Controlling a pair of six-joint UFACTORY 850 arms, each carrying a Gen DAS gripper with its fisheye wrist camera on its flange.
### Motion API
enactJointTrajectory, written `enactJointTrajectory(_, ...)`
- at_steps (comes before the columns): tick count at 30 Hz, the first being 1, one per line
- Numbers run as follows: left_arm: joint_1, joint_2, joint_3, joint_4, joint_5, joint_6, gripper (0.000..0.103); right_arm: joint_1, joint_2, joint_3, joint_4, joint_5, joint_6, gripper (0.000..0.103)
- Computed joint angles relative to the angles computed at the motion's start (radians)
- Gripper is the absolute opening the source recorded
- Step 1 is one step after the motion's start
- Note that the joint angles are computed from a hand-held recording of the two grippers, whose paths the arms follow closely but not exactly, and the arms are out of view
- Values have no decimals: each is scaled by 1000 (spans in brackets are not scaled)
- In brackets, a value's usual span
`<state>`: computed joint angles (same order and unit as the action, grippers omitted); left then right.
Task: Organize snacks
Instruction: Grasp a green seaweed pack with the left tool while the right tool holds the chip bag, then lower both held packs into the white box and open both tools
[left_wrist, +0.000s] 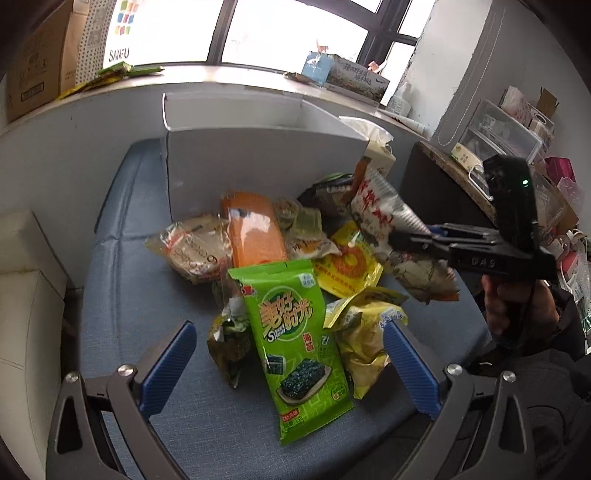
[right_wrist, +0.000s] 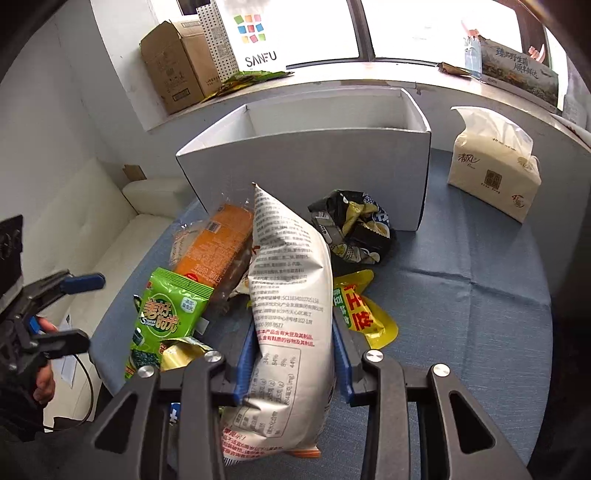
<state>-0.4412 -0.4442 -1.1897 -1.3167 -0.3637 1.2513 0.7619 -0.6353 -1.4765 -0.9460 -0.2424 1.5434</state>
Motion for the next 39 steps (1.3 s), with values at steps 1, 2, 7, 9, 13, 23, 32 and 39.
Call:
enactJointTrajectory(1,3,-17,-12,53,-18,-64,103,4,15,17,-64,3,70,40)
enactJointTrajectory(2,7,-31,-21,88,-33,-115,103,8,28,30,-115,1,125,40)
enactJointTrajectory(7,31,-75,-38,118,-116,-223,102,32,91,88,-321,-32,348,40)
enactJointTrajectory(9,33,-90,-50,141,-152,-251,102,39,106,100,-339,-38,370,40)
enactJointTrajectory(13,41,-128,-76,139,-240,-271,101,51,129,125,-386,-42,418,40)
enactJointTrajectory(23,50,-152,-83,59,-330,-179,15,56,128,131,-422,-31,458,40)
enactJointTrajectory(32,15,4,5,26,-117,-48,14,58,131,133,-468,-41,499,40)
enactJointTrajectory(39,-6,105,27,-219,36,222,14,63,139,126,-591,-87,609,40)
